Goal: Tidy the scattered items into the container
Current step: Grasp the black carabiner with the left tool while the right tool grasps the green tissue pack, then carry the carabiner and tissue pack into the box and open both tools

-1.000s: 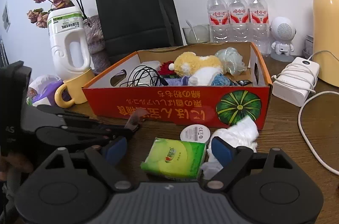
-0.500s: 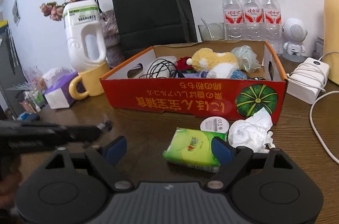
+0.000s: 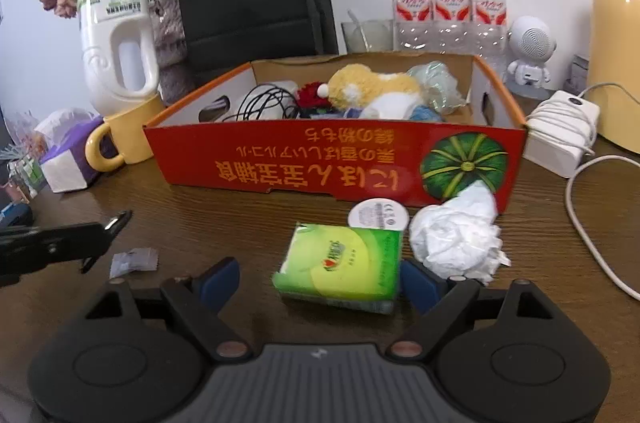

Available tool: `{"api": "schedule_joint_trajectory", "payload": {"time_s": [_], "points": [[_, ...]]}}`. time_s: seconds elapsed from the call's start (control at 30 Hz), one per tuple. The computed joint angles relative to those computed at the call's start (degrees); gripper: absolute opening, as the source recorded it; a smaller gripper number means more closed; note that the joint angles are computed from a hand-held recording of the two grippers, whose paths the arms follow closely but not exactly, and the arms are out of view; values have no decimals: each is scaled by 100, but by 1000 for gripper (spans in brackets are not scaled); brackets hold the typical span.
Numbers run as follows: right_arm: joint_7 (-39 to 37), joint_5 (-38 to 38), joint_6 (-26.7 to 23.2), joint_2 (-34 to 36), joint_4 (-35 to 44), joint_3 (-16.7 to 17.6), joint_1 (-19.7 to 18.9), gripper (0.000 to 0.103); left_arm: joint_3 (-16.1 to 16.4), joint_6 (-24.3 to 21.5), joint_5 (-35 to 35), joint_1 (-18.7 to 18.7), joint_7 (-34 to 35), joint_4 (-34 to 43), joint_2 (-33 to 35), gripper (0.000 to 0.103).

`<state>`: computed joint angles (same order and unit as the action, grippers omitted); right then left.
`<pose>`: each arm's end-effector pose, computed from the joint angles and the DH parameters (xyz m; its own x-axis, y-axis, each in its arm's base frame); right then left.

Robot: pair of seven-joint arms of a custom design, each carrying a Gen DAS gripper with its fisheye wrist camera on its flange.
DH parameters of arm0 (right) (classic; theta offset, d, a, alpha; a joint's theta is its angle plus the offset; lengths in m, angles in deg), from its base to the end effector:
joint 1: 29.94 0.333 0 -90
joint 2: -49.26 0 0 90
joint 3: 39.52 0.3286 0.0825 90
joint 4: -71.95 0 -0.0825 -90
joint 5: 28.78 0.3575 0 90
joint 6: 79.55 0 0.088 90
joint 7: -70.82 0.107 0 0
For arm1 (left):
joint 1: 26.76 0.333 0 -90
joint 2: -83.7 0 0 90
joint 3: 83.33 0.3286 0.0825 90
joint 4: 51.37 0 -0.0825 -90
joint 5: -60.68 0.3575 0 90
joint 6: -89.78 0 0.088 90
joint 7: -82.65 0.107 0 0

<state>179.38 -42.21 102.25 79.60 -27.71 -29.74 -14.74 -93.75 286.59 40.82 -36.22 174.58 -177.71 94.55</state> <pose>0.6359 0.2941 0.4154 0.3505 -0.9227 -0.1603 -0.6235 -0.1022 -0.7751 0.5585 -0.1541 0.4515 -0.0988 -0.9667 0.2360 -0.5505 -0.1444 -0.8223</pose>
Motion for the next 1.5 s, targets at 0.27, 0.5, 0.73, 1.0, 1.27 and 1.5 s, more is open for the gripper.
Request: {"api": "schedule_joint_trajectory", "payload": {"time_s": [0.27,0.5,0.73,1.0,1.27,1.5], "points": [[240,-194,-115,-52,35,-581,542,63,257,275,-533,-414,410,-226,-214,3],[650,-294,1249,-1018,-1447,-1892,1640,63,108,663,-1203,-657,881,-566,-481,3],[-846,1611,2362,-1907,-2912,-3255,3471,63,-268,1379,-2057,-978,1659,-1000,-785,3],[-1798,2682,2962,-2486,-3744,-2856,3609,63,-556,1734,-2403,-1096,1796,-1319,-1062,3],[-1452,2126,2804,-2239,-3353,-2323,2799,63,-418,1620,-2226,-976,1992,-758,-711,3],[-997,1381,2360,-1510,-1972,-1682,1678,63,-15,1176,-2399,-959,2586,792,155,3]]}}
